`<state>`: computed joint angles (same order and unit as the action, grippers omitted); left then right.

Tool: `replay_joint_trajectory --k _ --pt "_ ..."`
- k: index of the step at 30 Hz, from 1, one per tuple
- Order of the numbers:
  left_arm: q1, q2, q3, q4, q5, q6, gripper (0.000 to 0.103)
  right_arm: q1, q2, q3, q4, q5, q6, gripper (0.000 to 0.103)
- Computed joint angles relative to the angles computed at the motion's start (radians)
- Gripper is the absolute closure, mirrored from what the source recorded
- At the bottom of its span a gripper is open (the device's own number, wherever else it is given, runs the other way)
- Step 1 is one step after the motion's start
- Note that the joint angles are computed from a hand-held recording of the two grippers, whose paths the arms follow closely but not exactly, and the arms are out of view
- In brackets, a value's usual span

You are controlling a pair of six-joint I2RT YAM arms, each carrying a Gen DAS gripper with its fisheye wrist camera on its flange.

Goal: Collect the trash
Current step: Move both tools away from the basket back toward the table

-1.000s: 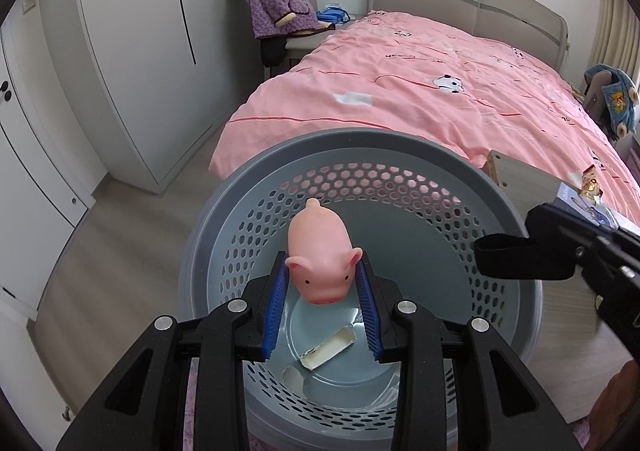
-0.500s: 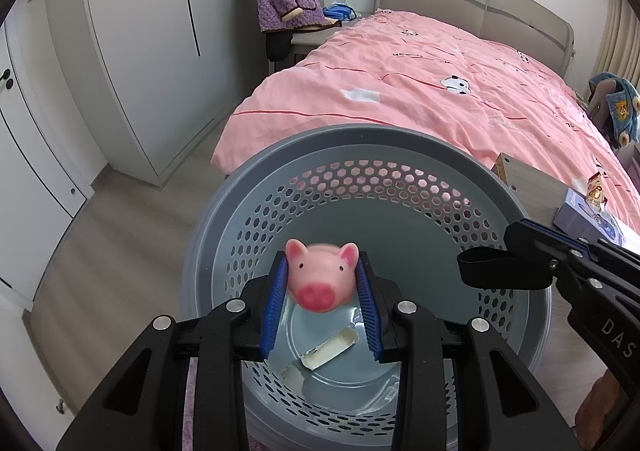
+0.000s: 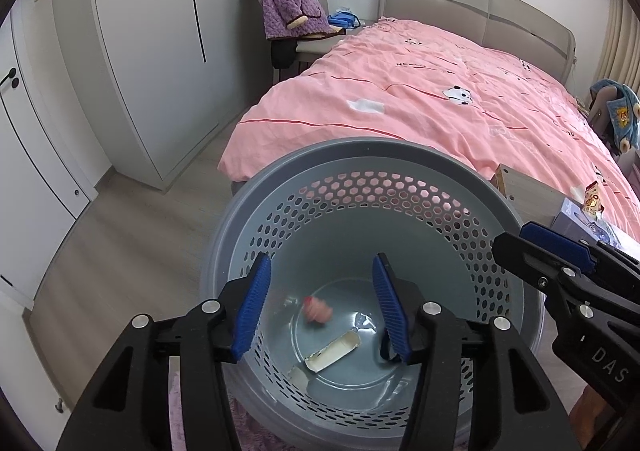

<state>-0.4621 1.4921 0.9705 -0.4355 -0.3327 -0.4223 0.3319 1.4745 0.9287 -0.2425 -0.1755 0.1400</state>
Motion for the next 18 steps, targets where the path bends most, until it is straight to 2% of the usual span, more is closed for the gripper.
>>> replay_joint_trajectory --k 12,18 --pt "-0.012 -0.057 -0.021 -0.021 -0.030 -0.014 0.040 0.017 -0.037 -0.020 -0.008 0.039 0.019 0.061" --pt "-0.014 -0.080 -0.030 -0.033 -0.046 -0.022 0.039 0.030 -0.043 -0.017 -0.034 0.069 0.038 0.059"
